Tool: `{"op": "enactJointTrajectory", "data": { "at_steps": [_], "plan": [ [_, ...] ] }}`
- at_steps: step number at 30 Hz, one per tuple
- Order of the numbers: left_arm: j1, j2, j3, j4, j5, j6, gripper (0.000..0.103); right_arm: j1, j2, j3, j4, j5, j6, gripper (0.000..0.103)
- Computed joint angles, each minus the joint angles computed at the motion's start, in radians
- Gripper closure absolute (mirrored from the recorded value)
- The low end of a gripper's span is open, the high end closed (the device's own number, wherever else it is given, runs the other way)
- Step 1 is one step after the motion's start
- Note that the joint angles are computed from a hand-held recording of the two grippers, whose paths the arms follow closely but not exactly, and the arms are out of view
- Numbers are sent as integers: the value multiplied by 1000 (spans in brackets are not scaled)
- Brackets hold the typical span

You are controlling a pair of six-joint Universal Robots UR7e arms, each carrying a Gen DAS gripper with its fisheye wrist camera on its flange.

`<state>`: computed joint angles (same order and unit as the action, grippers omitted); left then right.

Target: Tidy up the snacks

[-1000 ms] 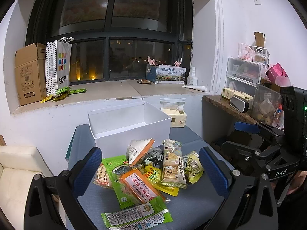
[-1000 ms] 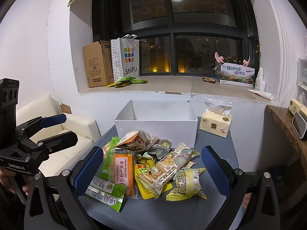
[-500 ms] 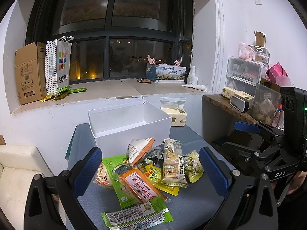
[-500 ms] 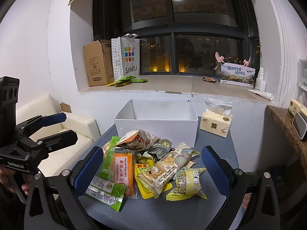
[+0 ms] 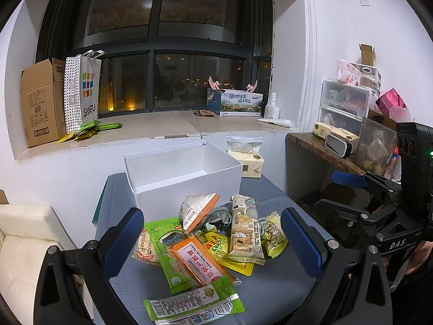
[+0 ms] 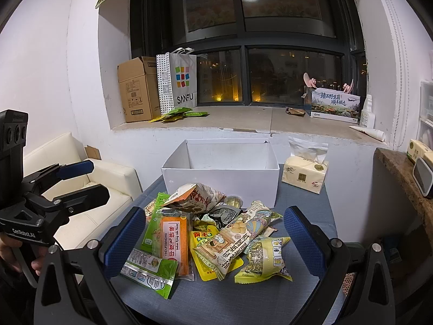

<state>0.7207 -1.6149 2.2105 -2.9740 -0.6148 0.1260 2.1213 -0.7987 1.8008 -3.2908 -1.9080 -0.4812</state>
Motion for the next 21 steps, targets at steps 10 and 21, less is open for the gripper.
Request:
{"op": "enactJointTrajectory", "data": {
  "at_steps": [10,21],
  "plan": [
    [47,-1,-16,46,-50,-14,0,0,-2,2,0,-2,1,0],
    [245,214,-212,157,-160,66,0,-5,1,3,2,-7,9,0]
  ]
}}
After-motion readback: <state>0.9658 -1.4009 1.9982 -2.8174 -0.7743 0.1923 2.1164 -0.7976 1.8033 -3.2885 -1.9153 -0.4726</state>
